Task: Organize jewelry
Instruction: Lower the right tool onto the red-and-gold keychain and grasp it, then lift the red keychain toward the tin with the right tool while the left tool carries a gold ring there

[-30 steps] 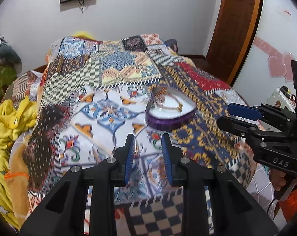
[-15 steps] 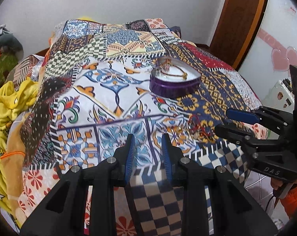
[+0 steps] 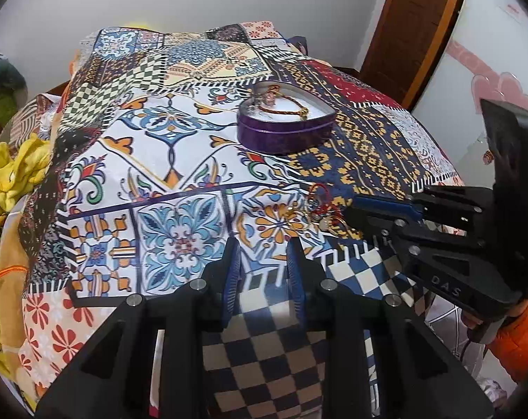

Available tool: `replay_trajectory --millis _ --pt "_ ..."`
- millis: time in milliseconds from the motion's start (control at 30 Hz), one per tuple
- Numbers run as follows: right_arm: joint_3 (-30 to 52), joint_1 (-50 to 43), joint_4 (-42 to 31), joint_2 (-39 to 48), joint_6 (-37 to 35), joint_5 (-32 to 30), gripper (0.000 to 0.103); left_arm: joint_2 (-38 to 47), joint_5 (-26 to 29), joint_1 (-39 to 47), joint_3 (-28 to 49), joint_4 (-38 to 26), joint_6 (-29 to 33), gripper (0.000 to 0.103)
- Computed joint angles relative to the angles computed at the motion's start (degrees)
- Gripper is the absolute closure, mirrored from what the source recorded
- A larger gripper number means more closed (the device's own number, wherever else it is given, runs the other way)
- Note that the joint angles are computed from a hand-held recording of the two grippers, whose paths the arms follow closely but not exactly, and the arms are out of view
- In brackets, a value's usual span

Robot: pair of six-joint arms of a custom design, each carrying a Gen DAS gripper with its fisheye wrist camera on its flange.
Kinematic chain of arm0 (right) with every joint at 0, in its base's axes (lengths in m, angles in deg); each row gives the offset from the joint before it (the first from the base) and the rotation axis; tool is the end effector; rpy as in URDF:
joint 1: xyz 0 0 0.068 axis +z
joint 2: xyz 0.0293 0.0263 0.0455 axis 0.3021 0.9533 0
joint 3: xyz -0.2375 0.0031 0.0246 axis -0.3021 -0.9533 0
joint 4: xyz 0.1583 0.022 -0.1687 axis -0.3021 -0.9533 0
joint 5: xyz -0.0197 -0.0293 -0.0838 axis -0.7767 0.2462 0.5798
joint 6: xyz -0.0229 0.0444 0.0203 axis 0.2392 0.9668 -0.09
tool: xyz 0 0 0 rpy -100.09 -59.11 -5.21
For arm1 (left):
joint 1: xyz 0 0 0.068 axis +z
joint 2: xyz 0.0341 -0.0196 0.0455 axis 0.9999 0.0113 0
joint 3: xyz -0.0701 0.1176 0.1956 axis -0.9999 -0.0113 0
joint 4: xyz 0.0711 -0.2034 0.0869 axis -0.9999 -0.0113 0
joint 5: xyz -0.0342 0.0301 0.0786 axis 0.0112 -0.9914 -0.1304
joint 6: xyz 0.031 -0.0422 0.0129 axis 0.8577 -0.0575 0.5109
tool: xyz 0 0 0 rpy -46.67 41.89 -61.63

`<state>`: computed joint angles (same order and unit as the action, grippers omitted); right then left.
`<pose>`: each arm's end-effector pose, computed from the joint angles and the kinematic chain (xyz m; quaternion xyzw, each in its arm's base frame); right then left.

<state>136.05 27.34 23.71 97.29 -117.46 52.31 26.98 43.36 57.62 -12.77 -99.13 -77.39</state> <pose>0.3308 0.0758 0.2016 -0.3968 0.8502 0.2130 0.2725 0.2396 -0.1368 0.1876 -0.0676 0.9468 -0.0494 0.3108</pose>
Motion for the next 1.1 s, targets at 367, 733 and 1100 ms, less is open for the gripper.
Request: replay_trajectory --millis 367,733,1100 --pt "1.3 1.9 -0.8 1.0 -1.3 0.4 0.093 2.4 1.0 0.4 1.1 1.4 0.8 0.076" --pt "6.6 0.6 -5.0 5.1 -0.3 -4.4 0.096 4.5 2.3 1.3 2.1 3.2 1.8 0.076" --pt "7.2 -2.8 -2.8 1.4 3.4 -6.1 0.096 7.7 1.6 1.3 4.2 5.3 3.2 0.076"
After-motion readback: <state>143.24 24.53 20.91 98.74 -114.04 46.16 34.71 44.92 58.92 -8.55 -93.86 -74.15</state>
